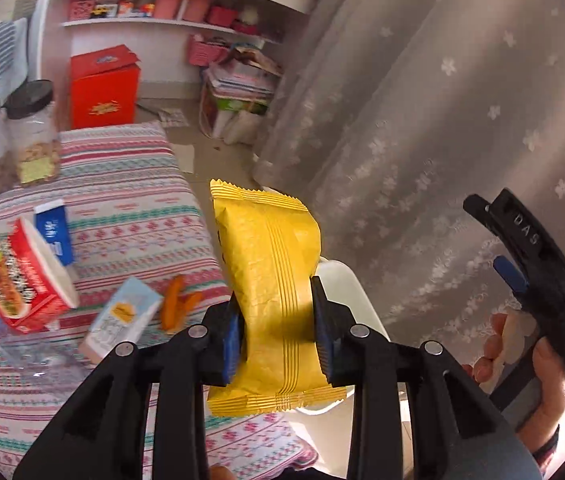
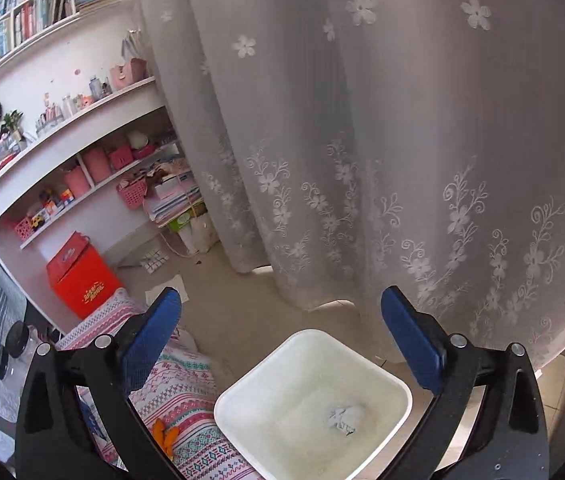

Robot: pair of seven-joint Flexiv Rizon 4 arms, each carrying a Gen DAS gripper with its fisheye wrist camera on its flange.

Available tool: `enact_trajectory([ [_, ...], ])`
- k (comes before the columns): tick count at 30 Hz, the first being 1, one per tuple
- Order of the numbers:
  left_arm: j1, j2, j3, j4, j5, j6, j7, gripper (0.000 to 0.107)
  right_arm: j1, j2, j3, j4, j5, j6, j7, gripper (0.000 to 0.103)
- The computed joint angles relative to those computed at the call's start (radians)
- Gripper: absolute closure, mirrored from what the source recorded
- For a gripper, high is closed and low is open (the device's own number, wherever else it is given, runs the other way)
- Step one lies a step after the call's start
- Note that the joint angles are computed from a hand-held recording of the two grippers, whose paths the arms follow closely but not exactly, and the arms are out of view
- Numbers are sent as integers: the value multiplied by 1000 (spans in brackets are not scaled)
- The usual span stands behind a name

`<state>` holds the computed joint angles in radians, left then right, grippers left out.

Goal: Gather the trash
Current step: 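Lower the yellow wrapper into the white bin and open the left tool, then grasp the white paper cup with the left tool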

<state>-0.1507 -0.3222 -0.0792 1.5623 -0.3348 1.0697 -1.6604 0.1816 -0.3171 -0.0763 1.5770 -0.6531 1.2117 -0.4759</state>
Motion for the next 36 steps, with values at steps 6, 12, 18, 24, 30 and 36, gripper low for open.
enact_trajectory([
  [6,-63,-174,-25,-212,40,-120,-48,56,-36,11,-28,22,13,4,81,7],
  [12,-94,-203,4,-278,93,-156,-91,41,-69,8,-11,19,52,7,76,7],
  [18,-108,-146,89,-270,226,-190,-205,34,-63,3,26,8,108,17,1,7],
  [24,-92,-49,156,-236,404,-244,-311,30,-40,-21,97,-39,215,-13,-172,7],
  [30,-16,23,175,-214,501,-332,-339,30,13,-44,141,-82,284,-68,-333,7],
  [36,93,81,201,-162,544,-405,-333,30,65,-67,167,-124,321,-125,-467,7],
])
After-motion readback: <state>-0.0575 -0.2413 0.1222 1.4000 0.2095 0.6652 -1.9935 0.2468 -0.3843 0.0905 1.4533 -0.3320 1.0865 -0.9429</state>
